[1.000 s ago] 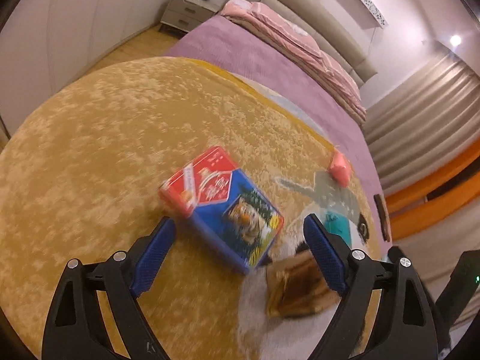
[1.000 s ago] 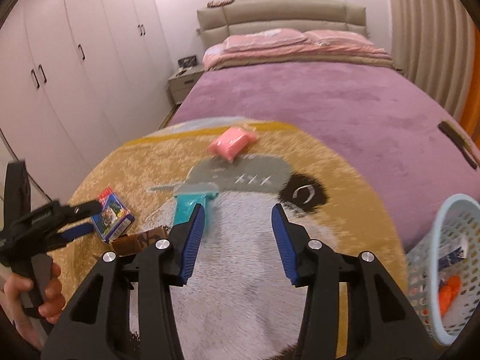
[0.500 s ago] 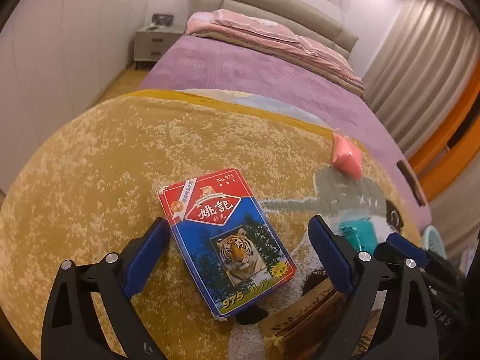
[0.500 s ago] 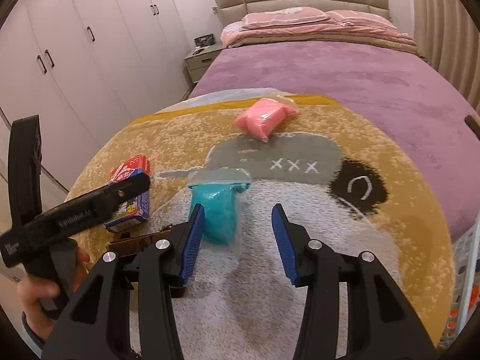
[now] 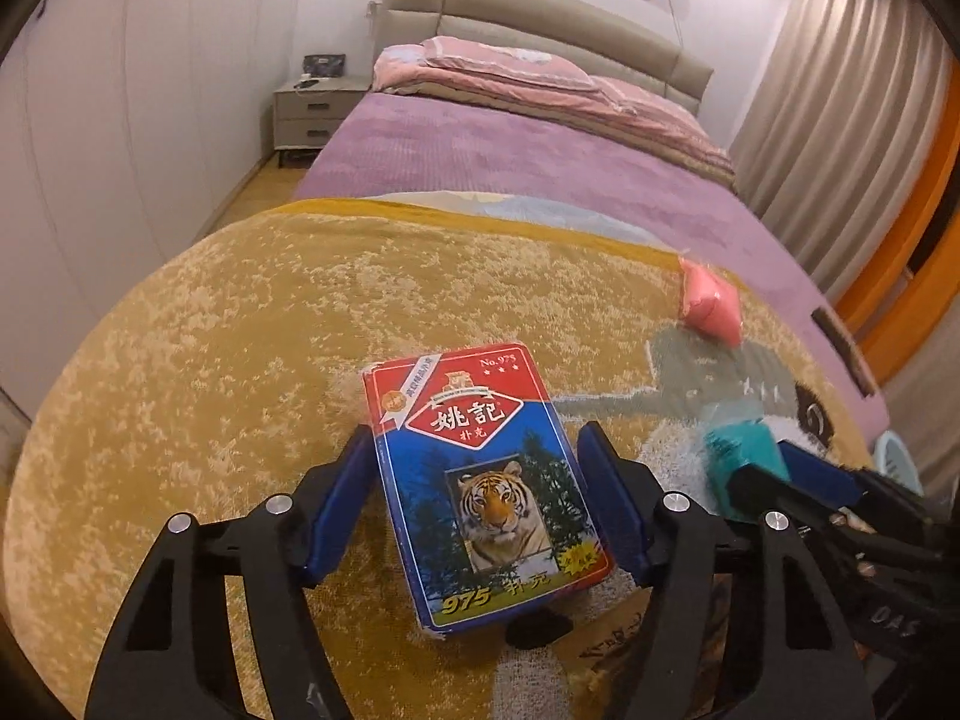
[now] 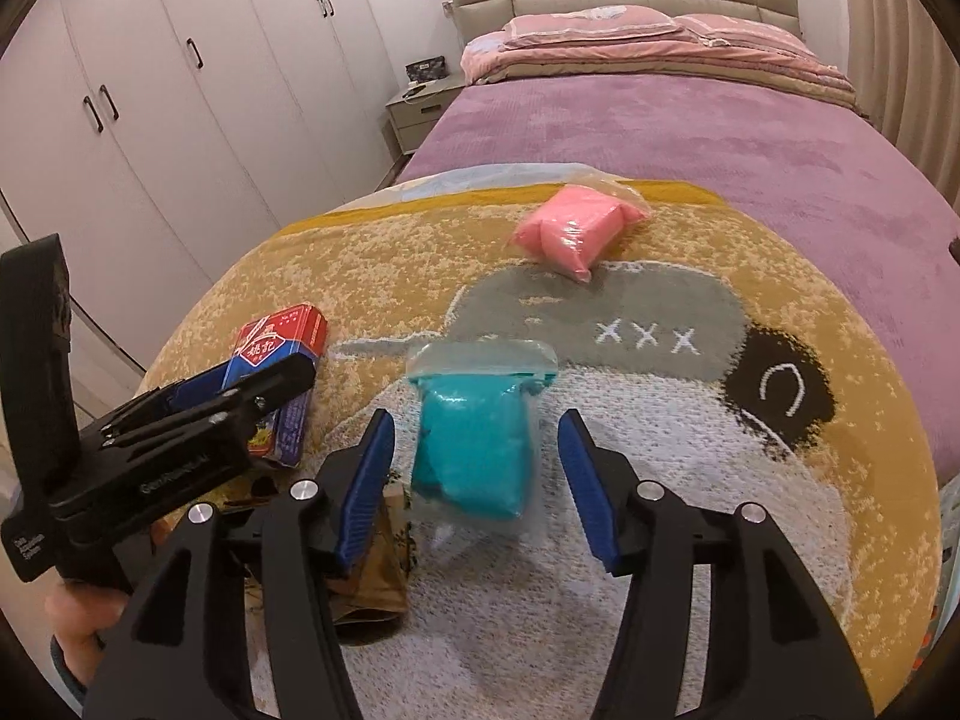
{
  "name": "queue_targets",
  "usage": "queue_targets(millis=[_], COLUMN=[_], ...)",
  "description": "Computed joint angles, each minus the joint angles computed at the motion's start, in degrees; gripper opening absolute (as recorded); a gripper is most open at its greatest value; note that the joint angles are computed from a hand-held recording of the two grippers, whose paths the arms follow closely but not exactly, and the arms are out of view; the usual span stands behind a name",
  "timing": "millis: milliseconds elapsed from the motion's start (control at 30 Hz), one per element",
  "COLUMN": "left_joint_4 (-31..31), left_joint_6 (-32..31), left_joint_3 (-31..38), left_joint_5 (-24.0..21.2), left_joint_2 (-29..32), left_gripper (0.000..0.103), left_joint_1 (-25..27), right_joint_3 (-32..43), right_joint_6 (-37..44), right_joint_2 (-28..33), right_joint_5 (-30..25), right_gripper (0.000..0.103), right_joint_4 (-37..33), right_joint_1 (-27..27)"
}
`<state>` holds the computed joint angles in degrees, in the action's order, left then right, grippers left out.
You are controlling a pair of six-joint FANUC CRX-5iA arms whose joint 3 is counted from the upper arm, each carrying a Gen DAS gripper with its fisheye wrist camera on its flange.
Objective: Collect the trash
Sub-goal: 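Grasp the tiger-print card box with the left tool while the right tool grasps the teal bag, then carry the card box and teal bag over the wastebasket and release both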
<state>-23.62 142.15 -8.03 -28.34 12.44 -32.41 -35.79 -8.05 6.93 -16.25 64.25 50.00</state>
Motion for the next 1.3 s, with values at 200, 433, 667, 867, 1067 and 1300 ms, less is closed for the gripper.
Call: queue_targets(millis=[200,433,667,867,1067,1300], left_joint_4=[-1.13,-9.59,-15.64,-20.26,-23.20,-25.99], left_joint_6=[2.25,11.31,17.52,20.50,20.25,18.56], left_joint_3=[-0.32,0.42,1.19,2.45,3.64,7.61], left_joint_5=[0.64,-1.23,-2.61,-6.10,-8.84,-10.10], left_joint_2=[-0.26,-1.38,-2.05,-4.02,-7.84,-8.36], left_gripper=[0.066,0.066,0.066,0.066,0.066,0.066], left_joint_1=[-0.32,-2.92,-4.77,-7.90,-12.05,-17.79], right_joint_3=[3.38,-2.91,-6.26,-7.08,-9.03,-16.96], right_joint_6=[4.57,-15.15,-29.71,-36.58,-40.06,-40.21], right_joint_2=[2.60,-0.46,-3.51,-4.74,-6.87,-16.99], right_joint_5=[-8.62,-8.22,-2.42,-0.68,-5.06,-14.28], right_gripper=[0.052,0.037,0.037,0.037,0.037,0.037], right_joint_4=[-4.22,21.49,36.91,44.32,46.46,40.98], right_joint_1=[3.81,0.78,-5.84,-8.69,-7.92,-4.20])
